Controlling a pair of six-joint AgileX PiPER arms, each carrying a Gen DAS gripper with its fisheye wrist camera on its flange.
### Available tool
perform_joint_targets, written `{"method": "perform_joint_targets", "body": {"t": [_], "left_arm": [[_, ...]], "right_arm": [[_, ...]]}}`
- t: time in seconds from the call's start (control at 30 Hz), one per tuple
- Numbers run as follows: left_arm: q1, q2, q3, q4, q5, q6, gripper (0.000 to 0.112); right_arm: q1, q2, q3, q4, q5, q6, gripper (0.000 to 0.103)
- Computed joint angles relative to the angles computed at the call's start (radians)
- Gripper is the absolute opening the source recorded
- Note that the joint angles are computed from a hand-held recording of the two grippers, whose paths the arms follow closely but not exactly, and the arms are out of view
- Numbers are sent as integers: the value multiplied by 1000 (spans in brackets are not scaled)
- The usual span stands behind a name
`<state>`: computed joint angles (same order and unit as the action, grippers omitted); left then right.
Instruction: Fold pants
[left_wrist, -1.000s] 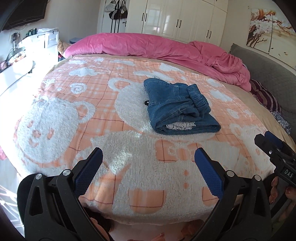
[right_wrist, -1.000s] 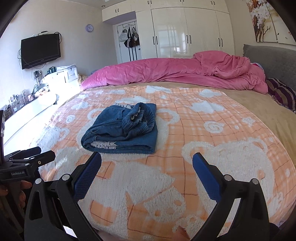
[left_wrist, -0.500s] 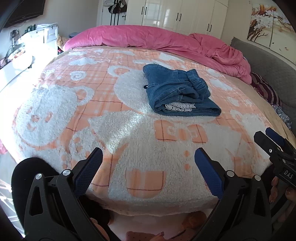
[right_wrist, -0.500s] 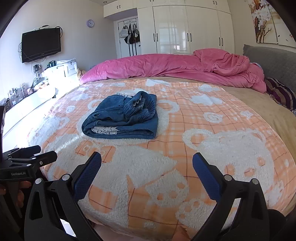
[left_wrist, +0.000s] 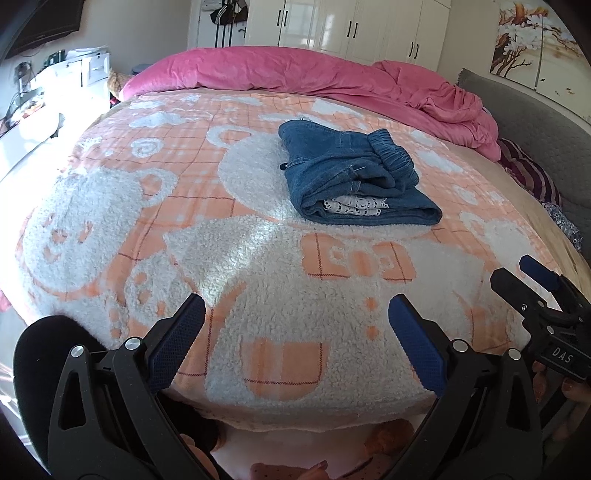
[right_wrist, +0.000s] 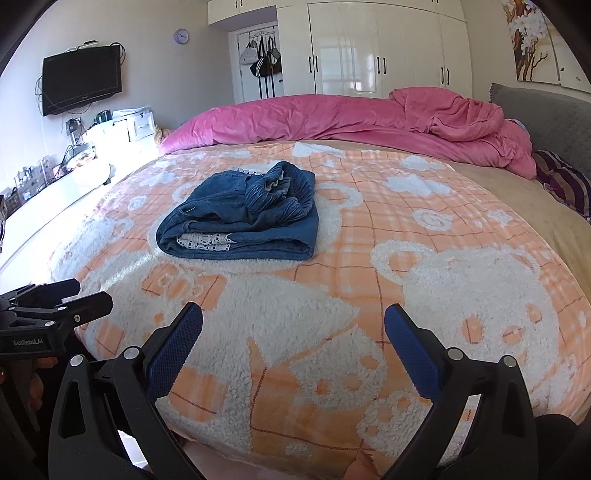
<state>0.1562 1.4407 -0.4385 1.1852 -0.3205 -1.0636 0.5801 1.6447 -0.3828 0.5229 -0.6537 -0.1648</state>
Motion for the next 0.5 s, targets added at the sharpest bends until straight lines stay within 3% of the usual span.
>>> {"method": "perform_joint_targets", "body": {"t": [0.5], "left_arm": [[-9, 4, -8, -36, 27, 22, 94]], "right_arm": [[-13, 17, -6, -23, 1, 16, 98]]}}
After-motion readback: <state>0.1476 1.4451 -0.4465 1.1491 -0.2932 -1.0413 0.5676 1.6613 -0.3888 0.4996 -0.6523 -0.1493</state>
